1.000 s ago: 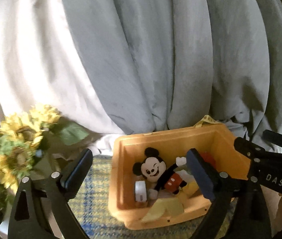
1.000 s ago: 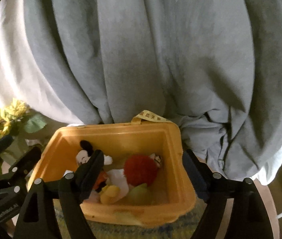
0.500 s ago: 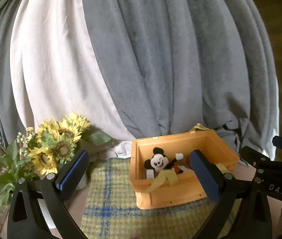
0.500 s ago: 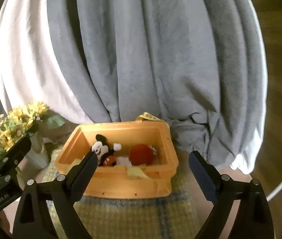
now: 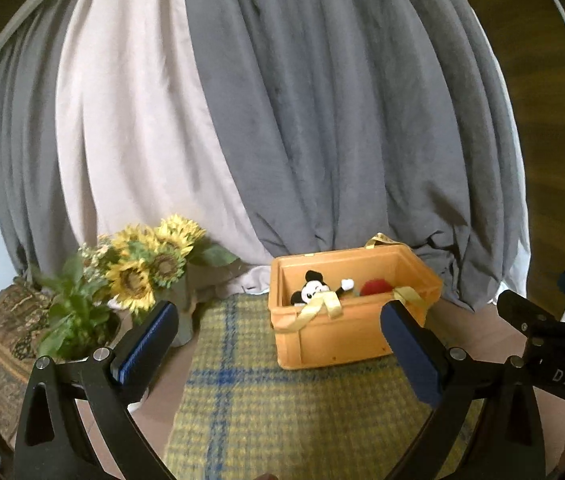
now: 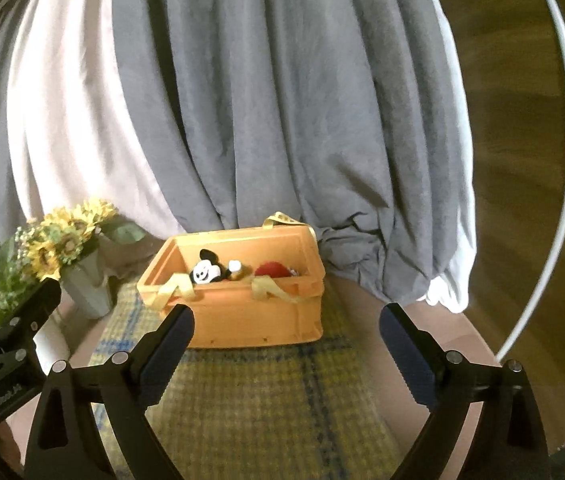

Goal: Organize soft objects

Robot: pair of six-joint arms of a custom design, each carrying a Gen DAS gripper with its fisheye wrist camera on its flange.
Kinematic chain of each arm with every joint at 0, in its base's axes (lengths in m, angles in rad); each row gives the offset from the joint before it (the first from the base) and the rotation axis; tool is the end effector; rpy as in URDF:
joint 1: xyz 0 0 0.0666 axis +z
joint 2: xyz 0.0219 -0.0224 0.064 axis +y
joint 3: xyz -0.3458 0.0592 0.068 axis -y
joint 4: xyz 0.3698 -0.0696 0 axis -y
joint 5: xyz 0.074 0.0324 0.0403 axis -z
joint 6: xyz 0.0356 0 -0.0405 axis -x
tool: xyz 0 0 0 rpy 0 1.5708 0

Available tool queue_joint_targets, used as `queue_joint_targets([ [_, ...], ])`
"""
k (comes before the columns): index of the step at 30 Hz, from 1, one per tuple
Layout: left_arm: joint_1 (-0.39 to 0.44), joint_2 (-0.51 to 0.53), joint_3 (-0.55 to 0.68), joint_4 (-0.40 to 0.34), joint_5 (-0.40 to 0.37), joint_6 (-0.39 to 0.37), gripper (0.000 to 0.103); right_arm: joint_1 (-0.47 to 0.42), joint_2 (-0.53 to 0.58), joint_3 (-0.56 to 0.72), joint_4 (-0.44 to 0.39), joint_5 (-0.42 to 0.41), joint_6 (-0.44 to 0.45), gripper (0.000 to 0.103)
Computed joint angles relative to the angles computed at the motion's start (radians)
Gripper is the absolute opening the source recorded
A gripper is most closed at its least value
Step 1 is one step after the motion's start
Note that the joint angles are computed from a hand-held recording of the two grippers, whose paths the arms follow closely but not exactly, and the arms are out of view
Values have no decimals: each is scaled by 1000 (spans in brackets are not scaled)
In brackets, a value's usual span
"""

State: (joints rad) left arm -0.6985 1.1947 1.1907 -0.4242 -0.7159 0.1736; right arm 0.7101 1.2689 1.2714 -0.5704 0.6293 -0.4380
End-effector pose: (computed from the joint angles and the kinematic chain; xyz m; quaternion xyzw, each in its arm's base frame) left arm 0.3361 -0.2522 0.4337 0.0215 0.8101 0.0532 0.5835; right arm 0.3478 0.2709 0.4265 0.0343 0.8463 0.0203 0.5312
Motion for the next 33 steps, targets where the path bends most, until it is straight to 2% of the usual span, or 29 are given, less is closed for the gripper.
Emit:
queue_joint_targets([
  [5, -77, -99, -73, -52, -67, 53, 103, 55, -101, -83, -16, 30, -17, 95],
  [10, -174, -188, -127, -119, -172, 112, 103, 130, -195, -148, -62, 92, -57, 95],
  [17, -330, -265, -163, -248, -299, 232, 103, 264, -307, -216, -178, 203, -169, 95],
  [26, -468, -295, -151, -377, -417, 349, 103, 392, -388, -248, -303, 318, -294, 95],
  [33, -537, -297, -131, -423, -492, 390, 103, 461, -420, -251, -368, 389, -350, 96],
])
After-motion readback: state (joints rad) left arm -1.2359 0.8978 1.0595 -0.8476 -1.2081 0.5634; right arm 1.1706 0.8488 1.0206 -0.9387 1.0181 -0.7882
